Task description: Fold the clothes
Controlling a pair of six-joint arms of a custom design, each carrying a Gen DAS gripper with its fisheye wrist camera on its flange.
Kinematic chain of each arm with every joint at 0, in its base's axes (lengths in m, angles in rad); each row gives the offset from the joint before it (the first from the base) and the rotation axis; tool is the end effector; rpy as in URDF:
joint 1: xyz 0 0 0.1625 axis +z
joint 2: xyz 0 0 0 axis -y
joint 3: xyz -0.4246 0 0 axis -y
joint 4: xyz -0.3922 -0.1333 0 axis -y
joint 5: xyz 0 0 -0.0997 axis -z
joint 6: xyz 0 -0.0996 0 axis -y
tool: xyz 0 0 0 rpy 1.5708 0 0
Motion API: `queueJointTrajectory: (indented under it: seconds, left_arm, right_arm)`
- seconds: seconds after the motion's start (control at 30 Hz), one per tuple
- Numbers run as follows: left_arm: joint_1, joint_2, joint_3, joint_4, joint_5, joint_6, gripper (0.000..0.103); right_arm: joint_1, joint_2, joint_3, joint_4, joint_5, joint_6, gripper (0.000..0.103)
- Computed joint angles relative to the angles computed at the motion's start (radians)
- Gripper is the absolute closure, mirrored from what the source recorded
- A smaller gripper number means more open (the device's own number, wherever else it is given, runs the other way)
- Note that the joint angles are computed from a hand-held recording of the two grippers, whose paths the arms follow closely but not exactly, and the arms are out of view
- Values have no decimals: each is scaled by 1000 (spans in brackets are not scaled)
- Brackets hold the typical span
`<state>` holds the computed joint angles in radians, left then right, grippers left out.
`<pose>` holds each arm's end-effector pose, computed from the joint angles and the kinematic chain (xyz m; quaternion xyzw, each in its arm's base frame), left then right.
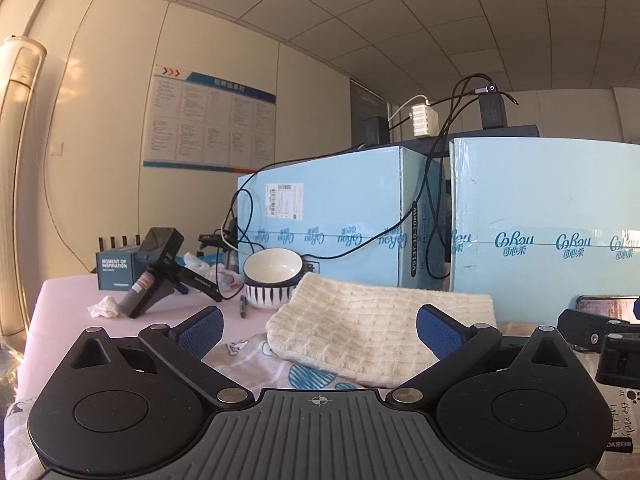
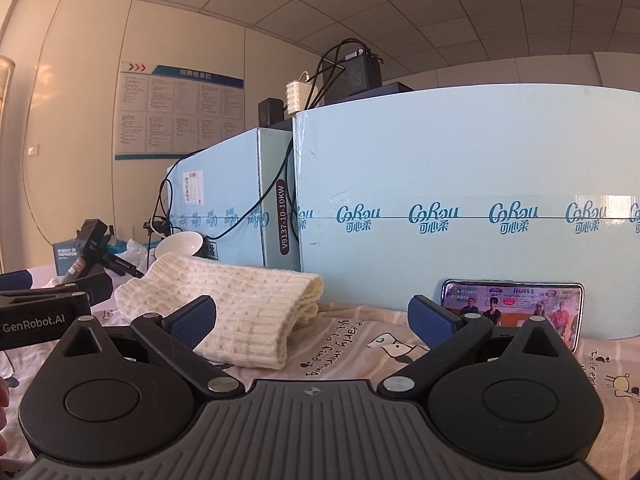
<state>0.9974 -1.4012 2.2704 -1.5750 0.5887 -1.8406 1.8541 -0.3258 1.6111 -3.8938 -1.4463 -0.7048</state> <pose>-0.0526 -0.4798 0.2414 0.0444 0.5639 -0.6779 0.4696 0.3211 -0.5819 -0.0423 0.4381 -0.7484 0.4953 0.0507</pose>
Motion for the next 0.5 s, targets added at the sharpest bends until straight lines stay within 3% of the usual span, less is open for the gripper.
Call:
queueJointTrajectory:
  seconds: [0.5]
  left_arm:
    - [3, -17, -3, 124, 43, -88, 0]
  right_arm:
    - [-13, -23, 31, 70, 88, -53, 0]
